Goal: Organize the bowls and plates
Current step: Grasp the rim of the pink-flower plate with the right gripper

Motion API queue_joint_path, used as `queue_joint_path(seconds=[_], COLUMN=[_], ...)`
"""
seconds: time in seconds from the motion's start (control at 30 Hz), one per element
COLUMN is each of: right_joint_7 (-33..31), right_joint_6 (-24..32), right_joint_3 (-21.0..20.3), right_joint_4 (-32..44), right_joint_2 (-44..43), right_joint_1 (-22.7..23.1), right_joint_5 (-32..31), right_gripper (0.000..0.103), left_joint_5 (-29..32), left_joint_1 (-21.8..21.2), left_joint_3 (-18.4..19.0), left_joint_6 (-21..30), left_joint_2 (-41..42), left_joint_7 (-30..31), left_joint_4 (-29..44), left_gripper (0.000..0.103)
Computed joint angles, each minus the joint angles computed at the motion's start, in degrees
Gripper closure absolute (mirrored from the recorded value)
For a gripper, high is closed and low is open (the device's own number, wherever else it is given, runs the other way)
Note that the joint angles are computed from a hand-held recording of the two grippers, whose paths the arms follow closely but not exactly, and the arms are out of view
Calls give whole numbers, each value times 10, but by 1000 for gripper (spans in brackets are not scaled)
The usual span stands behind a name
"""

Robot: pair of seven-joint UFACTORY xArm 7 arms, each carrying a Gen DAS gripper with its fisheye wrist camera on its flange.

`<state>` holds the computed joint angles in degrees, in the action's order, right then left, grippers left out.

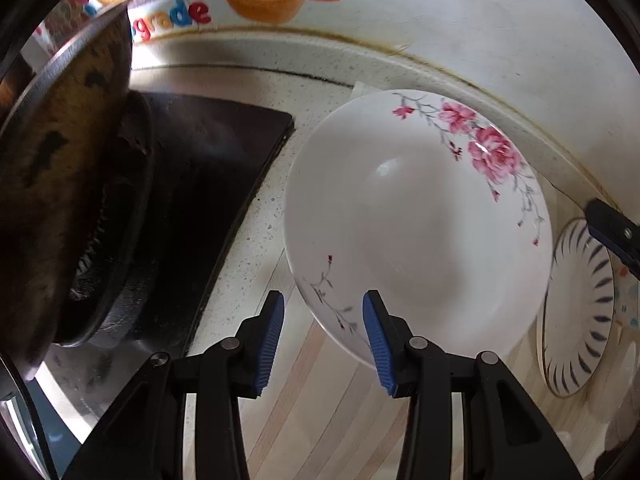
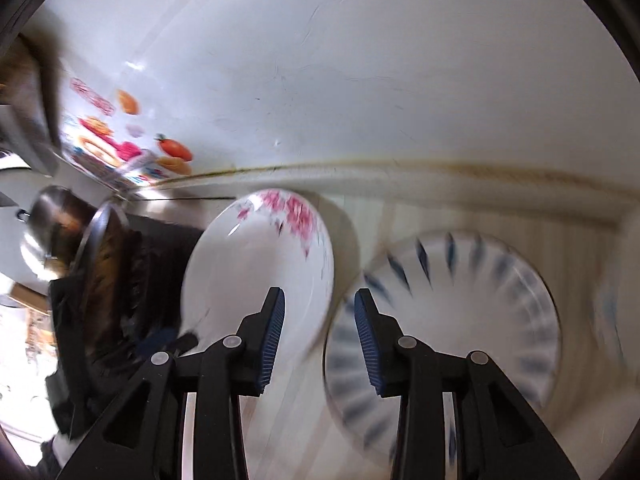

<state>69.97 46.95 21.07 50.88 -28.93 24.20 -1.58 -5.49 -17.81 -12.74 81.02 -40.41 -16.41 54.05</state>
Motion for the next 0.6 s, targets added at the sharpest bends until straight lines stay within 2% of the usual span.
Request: queue_joint_path(seconds=[0.23,0.37,0.47,0.6], right_joint_7=[-54,-72,-46,-25], right_joint_6=[-88,-127,-171,-175], right_joint_3=[-35,-50,-45,-40], right_joint_4=[9,0,-19,-26], right_joint_2=[110,143,149,142], right_joint_1=[-11,-5,-11,-11], right_joint_5=[-9,8,-12,-22], right_gripper=[66,85,86,86], left_joint_5=[-13,-7,-4,-9], left_joint_1=[2,1,-2,-3], left_joint_3=[16,16,15,21], left_joint_6=[-59,-79,-88,-75], left_joint_2=[23,18,10,-1], left_joint_7=[13,20,28,34], left_joint_4=[-20,-32,-43,-47], left_gripper=[66,67,70,71])
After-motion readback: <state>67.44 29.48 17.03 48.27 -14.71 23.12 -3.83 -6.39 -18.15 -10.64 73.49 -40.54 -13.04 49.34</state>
